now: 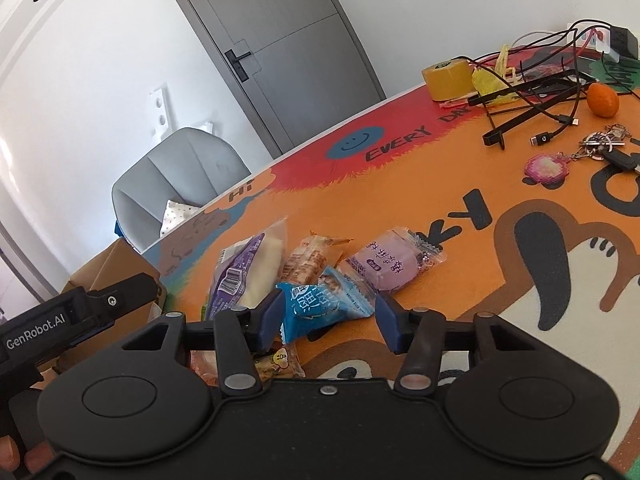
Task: Organize snacks
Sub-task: 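Grasp the orange-filled clear bag with the left gripper while the right gripper grasps the blue snack pack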
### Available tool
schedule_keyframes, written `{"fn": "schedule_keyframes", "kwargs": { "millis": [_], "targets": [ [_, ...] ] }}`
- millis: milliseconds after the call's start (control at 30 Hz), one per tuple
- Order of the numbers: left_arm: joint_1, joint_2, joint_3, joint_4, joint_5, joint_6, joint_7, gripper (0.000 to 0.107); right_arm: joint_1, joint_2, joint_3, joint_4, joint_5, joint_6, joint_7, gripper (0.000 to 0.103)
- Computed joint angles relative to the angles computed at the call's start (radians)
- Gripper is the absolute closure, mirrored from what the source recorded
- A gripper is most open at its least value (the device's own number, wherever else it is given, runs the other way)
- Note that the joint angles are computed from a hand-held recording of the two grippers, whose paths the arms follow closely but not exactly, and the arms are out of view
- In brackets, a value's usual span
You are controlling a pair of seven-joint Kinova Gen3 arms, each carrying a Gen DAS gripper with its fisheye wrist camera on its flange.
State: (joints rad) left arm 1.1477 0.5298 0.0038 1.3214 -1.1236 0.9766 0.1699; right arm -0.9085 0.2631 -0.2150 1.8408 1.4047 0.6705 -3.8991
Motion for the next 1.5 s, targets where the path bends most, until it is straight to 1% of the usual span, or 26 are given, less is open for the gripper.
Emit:
{"fn": "schedule_keyframes", "kwargs": {
  "millis": [100,200,267,333,400,467,533,667,700,733,767,800,833,900,967,1067,1100,1133,1167,1233,1300,1367,1400,1433,1467,1500],
  "targets": [
    [0.002,-0.009,-0.001,0.008,-0.01,-0.017,0.013,0.035,0.014,0.016,0.007,-0.017,-0.004,-0.029,0.015,0.052],
    [0.011,-0.012,-0.001,0.014,-0.036,-0.033,0.033,0.036,0.011,0.035,0.018,-0.043,-0.019,-0.026,0.052,0.052],
    [0.008,-0.007,-0.002,0.016,-0.042,-0.063,0.027,0.036,0.008,0.043,0.028,-0.052,-0.016,-0.034,0.058,0.052],
    [-0.018,0.02,0.018,-0.022,0.001,-0.062,-0.02,0.038,0.01,0.054,0.035,-0.061,-0.015,-0.05,0.068,0.052],
    [-0.024,0.037,0.009,-0.037,0.036,-0.068,-0.033,0.041,0.004,0.065,0.043,-0.069,-0.016,-0.053,0.08,0.052],
    [-0.027,0.048,-0.003,-0.046,0.069,-0.069,-0.04,0.042,-0.006,0.069,0.049,-0.068,-0.011,-0.051,0.083,0.054],
    [-0.026,0.052,-0.018,-0.046,0.09,-0.071,-0.04,0.042,-0.01,0.063,0.052,-0.053,0.007,-0.055,0.067,0.06],
    [-0.014,0.057,-0.043,-0.044,0.108,-0.044,-0.019,0.044,-0.004,0.041,0.04,-0.014,0.047,-0.059,0.006,0.071],
    [-0.014,0.051,-0.047,-0.032,0.107,-0.048,-0.007,0.048,-0.003,0.037,0.037,-0.012,0.032,-0.058,0.015,0.08],
    [-0.016,0.05,-0.048,-0.029,0.109,-0.042,-0.006,0.049,0.005,0.037,0.024,-0.017,0.001,-0.051,0.04,0.086],
    [-0.015,0.051,-0.048,-0.029,0.111,-0.031,-0.005,0.05,0.008,0.04,0.016,-0.019,-0.018,-0.04,0.049,0.086],
    [-0.015,0.054,-0.048,-0.033,0.115,-0.017,-0.005,0.05,0.006,0.042,0.014,-0.015,-0.021,-0.032,0.042,0.089],
    [-0.017,0.056,-0.046,-0.036,0.119,-0.005,-0.01,0.05,-0.01,0.04,0.029,-0.006,-0.008,-0.031,0.018,0.091],
    [-0.022,0.066,-0.039,-0.047,0.135,0.022,-0.026,0.05,-0.009,0.035,0.027,0.003,0.006,-0.033,-0.013,0.091],
    [-0.035,0.066,-0.031,-0.046,0.159,0.021,-0.035,0.05,-0.006,0.037,0.023,-0.001,0.004,-0.033,-0.011,0.09],
    [-0.032,0.075,-0.037,-0.051,0.161,0.027,-0.039,0.05,-0.013,0.043,0.025,-0.018,0.006,-0.013,-0.01,0.078],
    [-0.032,0.077,-0.036,-0.054,0.164,0.028,-0.046,0.05,-0.018,0.043,0.028,-0.019,0.024,-0.005,-0.023,0.07],
    [-0.039,0.076,-0.029,-0.059,0.177,0.027,-0.062,0.05,-0.019,0.044,0.027,-0.023,0.034,0.002,-0.027,0.066],
    [-0.047,0.075,-0.021,-0.062,0.196,0.023,-0.077,0.05,-0.018,0.046,0.026,-0.028,0.037,0.006,-0.025,0.064],
    [-0.057,0.071,-0.009,-0.062,0.226,0.012,-0.098,0.05,-0.016,0.051,0.025,-0.037,0.051,0.011,-0.03,0.054],
    [-0.038,0.078,-0.022,-0.064,0.223,0.024,-0.106,0.049,-0.012,0.06,0.027,-0.044,0.064,0.014,-0.034,0.051],
    [-0.026,0.082,-0.031,-0.061,0.215,0.027,-0.103,0.05,0.004,0.069,0.027,-0.052,0.065,-0.012,-0.028,0.051],
    [-0.023,0.084,-0.031,-0.065,0.216,0.034,-0.11,0.052,0.012,0.076,0.027,-0.062,0.052,-0.027,-0.012,0.052],
    [-0.022,0.082,-0.033,-0.062,0.215,0.032,-0.109,0.063,0.018,0.084,0.028,-0.074,0.027,-0.035,0.018,0.055],
    [-0.02,0.08,-0.035,-0.058,0.213,0.032,-0.106,0.071,0.019,0.092,0.03,-0.084,0.008,-0.038,0.035,0.06],
    [-0.025,0.073,-0.034,-0.05,0.216,0.022,-0.103,0.083,0.012,0.094,0.041,-0.083,0.004,-0.047,0.037,0.063]
  ]
}}
